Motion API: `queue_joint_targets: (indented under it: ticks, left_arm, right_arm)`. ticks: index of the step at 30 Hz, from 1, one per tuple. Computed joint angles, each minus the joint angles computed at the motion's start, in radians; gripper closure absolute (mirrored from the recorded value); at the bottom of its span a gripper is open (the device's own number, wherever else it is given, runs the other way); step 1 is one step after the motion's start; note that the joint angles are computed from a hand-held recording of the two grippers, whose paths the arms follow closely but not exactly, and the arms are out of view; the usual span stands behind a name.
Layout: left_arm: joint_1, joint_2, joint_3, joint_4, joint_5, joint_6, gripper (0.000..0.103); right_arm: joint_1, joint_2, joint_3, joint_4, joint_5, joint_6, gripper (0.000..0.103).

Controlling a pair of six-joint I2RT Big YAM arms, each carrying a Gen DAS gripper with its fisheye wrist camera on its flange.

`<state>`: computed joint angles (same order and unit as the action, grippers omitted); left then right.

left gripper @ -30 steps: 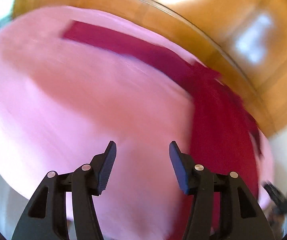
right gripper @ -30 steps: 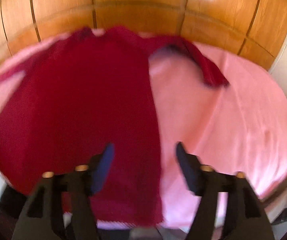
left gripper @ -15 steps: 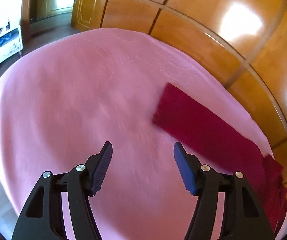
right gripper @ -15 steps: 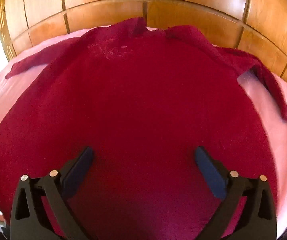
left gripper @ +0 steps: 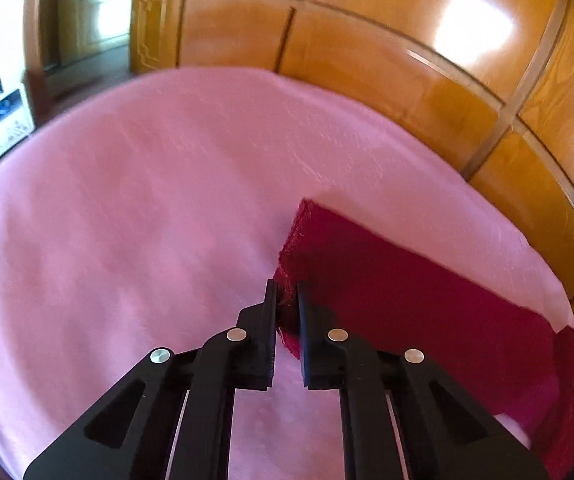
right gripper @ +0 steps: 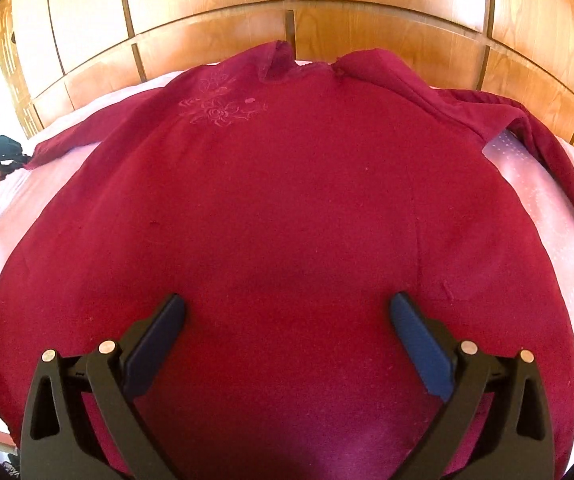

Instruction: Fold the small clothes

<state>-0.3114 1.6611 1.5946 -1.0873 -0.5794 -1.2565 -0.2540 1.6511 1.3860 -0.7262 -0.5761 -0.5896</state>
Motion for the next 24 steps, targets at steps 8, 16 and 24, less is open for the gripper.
queue_joint_targets:
  ticks: [8, 16, 24]
  left_arm:
    - [-0.011, -0.098, -0.139, -0.140, -0.029, -0.184, 0.097]
    - [-0.089, -0.039, -0.004, -0.235, -0.110, -0.201, 0.047]
    - [-0.313, 0.113, 0.204, 0.043, -0.050, 0.106, 0.047]
  right_arm:
    - [-0.002, -0.002, -0.009, 0.016, -0.006, 0.006, 0.002]
    - [-0.005, -0.005, -0.017, 0.031, -0.008, 0.008, 0.002]
    - [-0.064, 0.015, 0.079, -0.014, -0.057, 0.102, 0.017]
